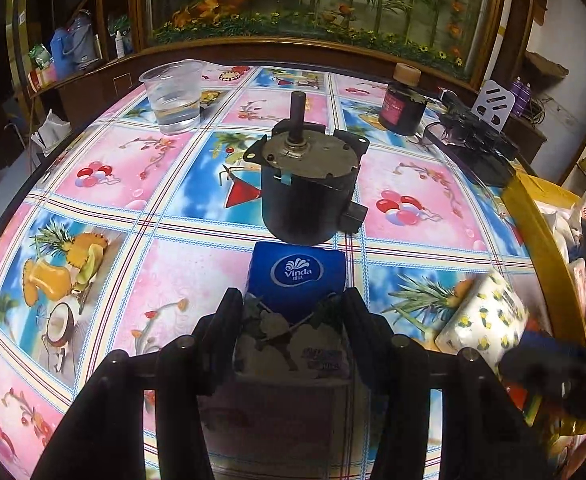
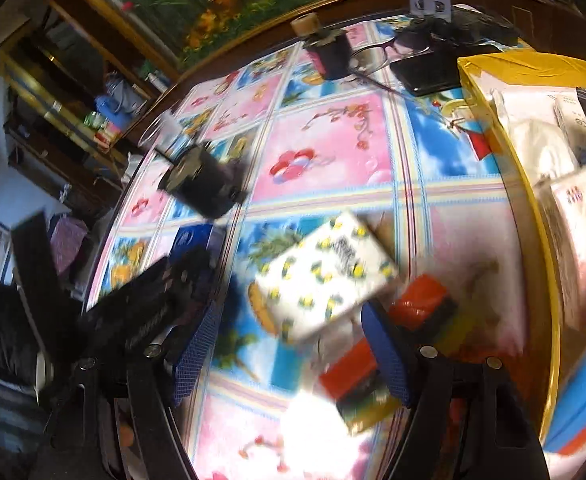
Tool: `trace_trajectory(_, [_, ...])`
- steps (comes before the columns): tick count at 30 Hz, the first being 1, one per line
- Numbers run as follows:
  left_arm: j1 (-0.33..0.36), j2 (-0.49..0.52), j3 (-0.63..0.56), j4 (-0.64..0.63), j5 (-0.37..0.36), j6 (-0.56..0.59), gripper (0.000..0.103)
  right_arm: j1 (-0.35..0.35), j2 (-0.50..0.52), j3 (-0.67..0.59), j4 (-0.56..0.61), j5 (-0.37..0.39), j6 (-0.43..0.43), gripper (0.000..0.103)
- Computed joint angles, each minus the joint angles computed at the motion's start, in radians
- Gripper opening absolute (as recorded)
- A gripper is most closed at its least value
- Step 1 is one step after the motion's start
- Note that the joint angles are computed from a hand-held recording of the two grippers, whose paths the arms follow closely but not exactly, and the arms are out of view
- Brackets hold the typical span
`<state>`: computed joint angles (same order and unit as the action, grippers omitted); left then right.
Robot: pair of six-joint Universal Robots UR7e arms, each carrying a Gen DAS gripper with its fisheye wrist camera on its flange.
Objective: Organize soft objects
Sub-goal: 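Grasp the Vinda tissue pack with the left tool while the right tool grasps the yellow-patterned pack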
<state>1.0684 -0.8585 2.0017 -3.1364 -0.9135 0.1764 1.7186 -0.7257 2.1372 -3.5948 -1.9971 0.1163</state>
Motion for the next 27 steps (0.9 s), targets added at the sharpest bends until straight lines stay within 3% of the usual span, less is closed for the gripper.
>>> trace_trajectory(5, [0.004,0.002,-0.004,0.005,-0.005,-0.008,0.053,0.006,0.052,-0.115,0.091,-0.086,-0.02,0.078])
trace_trajectory(8, [0.004,0.002,-0.004,0.005,-0.002,-0.007,0.053,0.048,0.114,-0.159,0.048,-0.206,-0.132,0.077])
trace_trajectory(9, [0.004,0.004,-0.004,0.001,0.0,-0.002,0.053,0.053,0.126,-0.163,0.026,-0.221,-0.158,0.074])
trace_trajectory(10, [0.003,0.006,-0.004,-0.005,0.003,0.003,0.053,0.057,0.132,-0.161,0.011,-0.235,-0.186,0.06])
trace_trajectory(11, [0.002,0.008,-0.003,-0.009,0.007,0.009,0.053,0.058,0.13,-0.159,0.013,-0.241,-0.197,0.06])
trace_trajectory(15, [-0.008,0.014,0.011,-0.047,0.015,0.041,0.05,0.051,0.122,-0.119,-0.072,-0.224,-0.241,0.058])
trace_trajectory(18, [-0.008,0.002,0.022,-0.058,-0.034,0.043,0.049,0.046,0.098,-0.055,-0.208,-0.149,-0.282,0.058])
trace_trajectory(22, [-0.032,0.0,0.063,-0.178,-0.066,0.093,0.049,0.063,0.104,-0.009,-0.424,-0.146,-0.376,0.058])
trace_trajectory(27, [-0.066,0.01,0.114,-0.365,-0.104,0.19,0.049,0.067,0.093,0.033,-0.52,-0.112,-0.41,0.058])
